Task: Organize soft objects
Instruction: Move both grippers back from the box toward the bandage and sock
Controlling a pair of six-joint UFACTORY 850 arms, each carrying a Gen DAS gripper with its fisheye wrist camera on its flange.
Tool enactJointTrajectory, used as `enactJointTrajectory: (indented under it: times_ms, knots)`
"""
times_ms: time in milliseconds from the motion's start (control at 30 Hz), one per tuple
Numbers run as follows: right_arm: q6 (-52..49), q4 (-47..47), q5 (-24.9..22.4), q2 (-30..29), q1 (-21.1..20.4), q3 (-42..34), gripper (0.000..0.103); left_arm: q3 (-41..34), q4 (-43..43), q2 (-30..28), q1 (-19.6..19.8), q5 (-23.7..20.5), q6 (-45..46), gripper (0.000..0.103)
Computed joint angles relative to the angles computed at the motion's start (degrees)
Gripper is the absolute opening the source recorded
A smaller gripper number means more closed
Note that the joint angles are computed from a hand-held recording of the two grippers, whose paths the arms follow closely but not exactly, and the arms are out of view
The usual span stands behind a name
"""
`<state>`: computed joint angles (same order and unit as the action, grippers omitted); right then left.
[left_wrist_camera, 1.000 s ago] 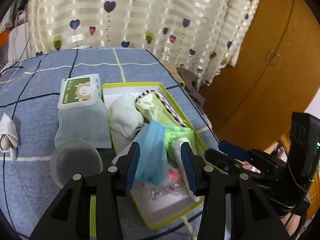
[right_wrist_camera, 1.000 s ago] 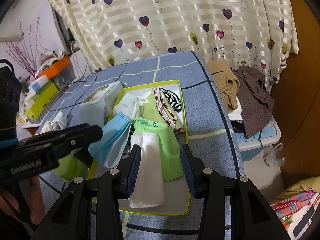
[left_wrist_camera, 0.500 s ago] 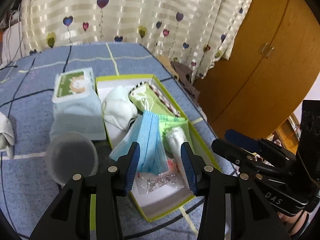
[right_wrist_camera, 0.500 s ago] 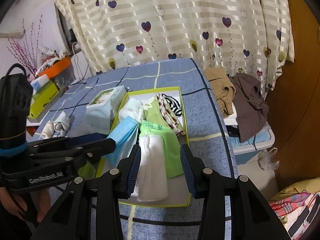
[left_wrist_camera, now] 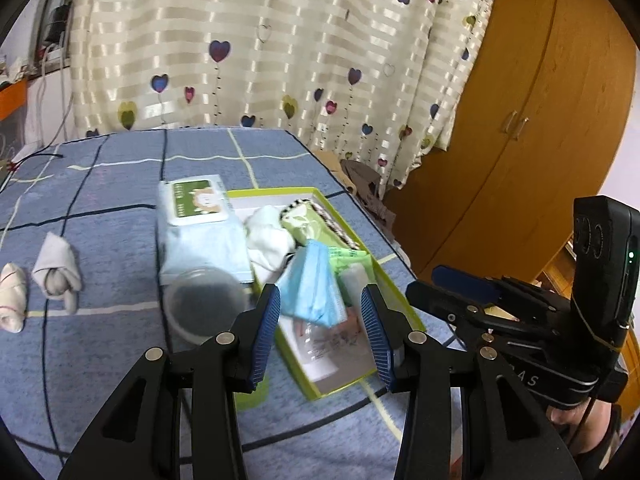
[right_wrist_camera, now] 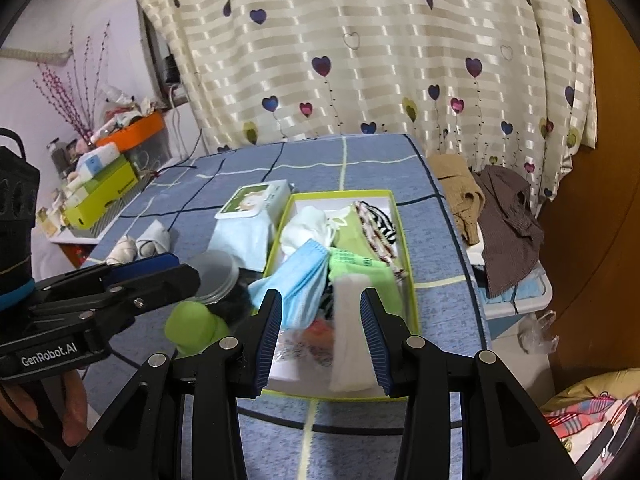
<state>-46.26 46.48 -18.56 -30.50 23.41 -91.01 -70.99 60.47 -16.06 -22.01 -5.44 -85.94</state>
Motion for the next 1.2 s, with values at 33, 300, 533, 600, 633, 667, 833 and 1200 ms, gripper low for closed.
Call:
enactJointTrajectory:
  times_ms: [33,300,533,600,633,667,833,1200]
  knots:
    - [0.30,-0.31,0.00,0.15,0.26,0.13,0.041,0.58,2.44,0.43,0.11,-0.08,-2.68,0.044]
    - [0.55,-1.24,0.19,0.63,2.32,0.33,0.046,5.62,19.74,4.36,1.43,-1.38,-21.70,0.044]
    - [-3.31,1.59,0.66,1.14,4.06,0.46,0.050,8.79,23.35,6.91,1.78,-4.30,-25.98,0.044]
    - [-3.94,1.89,0.15,1.03,4.48,0.15,0.051,9.78,25.06,7.63,1.86,-5.09,-27.77,0.044]
    - [-4.57,2.43,-0.23,1.02,4.57,0.13,0.051,10.21,25.85,7.96,1.99,-5.12,-28.63,0.044]
    - [-5.46,3.32,-0.77,0.95,4.67,0.04,0.051,10.72,26.55,8.31,2.09,-5.21,-29.48,0.044]
    - [-6.09,3.78,-3.25,-0.05,5.48,-1.14,0.051,12.57,27.01,9.59,2.60,-5.99,-30.63,0.044]
    - [-0.87,-1.82,-3.74,-1.30,6.95,-2.72,0.051,15.20,30.06,10.91,4.37,-5.55,-34.72,0.044]
